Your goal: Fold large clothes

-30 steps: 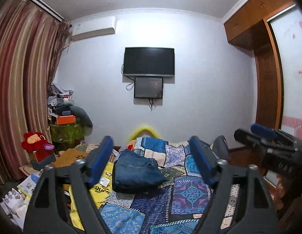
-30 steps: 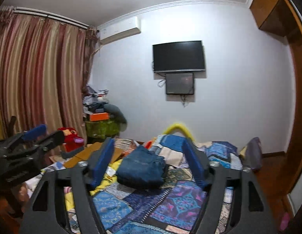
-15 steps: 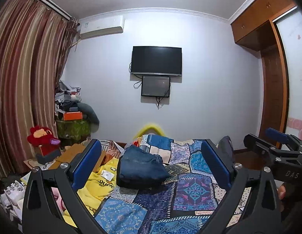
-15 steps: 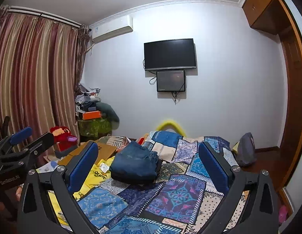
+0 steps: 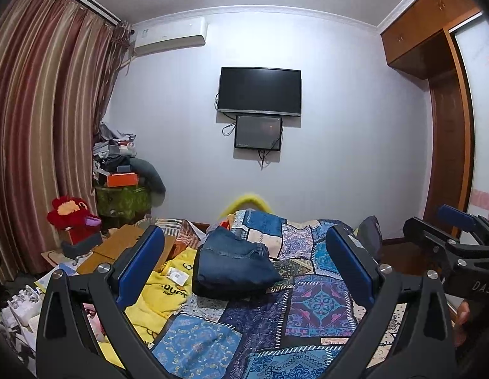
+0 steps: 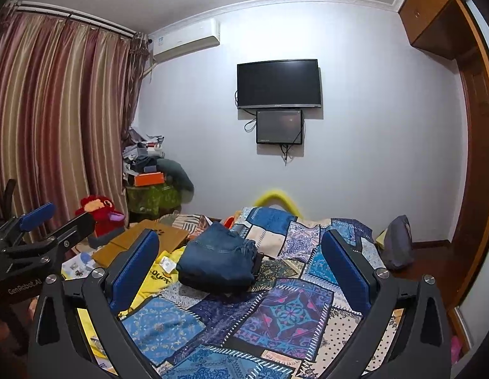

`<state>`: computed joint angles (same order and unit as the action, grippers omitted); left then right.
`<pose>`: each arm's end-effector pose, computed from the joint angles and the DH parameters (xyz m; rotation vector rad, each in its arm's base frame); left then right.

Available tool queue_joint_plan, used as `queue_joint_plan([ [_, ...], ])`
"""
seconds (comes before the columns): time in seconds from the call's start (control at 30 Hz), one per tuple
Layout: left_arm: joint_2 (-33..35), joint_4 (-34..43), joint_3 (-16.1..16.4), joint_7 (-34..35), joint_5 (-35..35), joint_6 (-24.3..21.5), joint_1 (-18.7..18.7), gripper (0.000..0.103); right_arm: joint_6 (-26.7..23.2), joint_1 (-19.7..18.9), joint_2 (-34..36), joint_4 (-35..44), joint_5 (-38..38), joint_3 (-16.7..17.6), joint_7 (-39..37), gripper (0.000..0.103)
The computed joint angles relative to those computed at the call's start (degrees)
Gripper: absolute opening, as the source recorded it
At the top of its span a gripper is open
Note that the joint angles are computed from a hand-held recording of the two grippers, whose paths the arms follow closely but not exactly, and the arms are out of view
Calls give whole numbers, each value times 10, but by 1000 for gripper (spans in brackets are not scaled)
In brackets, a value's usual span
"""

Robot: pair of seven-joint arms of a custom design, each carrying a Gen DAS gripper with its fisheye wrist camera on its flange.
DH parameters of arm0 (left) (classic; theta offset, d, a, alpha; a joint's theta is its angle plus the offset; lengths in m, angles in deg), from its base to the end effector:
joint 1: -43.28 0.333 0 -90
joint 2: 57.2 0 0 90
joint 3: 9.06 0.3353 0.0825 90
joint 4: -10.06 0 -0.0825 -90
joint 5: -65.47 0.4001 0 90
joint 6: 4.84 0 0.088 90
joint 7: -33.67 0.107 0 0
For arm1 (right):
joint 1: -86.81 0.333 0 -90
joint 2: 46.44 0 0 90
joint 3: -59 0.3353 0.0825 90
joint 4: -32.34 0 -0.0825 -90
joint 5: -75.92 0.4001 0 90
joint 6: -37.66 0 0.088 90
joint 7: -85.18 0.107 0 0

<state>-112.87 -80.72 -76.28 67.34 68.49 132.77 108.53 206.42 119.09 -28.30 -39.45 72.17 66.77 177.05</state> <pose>0.4381 -0.4190 0.7596 -1.5202 0.9283 -0.8996 0.5508 0.4381 0.7761 -1.6299 0.7794 -0.6304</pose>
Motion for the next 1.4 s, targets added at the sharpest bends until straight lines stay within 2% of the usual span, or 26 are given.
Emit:
queue_joint_plan([
  [0.93,5,16,-12,20,-24,-14,15,102,-18,1,-8,-1,-1,0,7,102],
  [1.4,16,15,-24,34,-36,4,13,102,-23,5,-8,0,-15,-9,29,102],
])
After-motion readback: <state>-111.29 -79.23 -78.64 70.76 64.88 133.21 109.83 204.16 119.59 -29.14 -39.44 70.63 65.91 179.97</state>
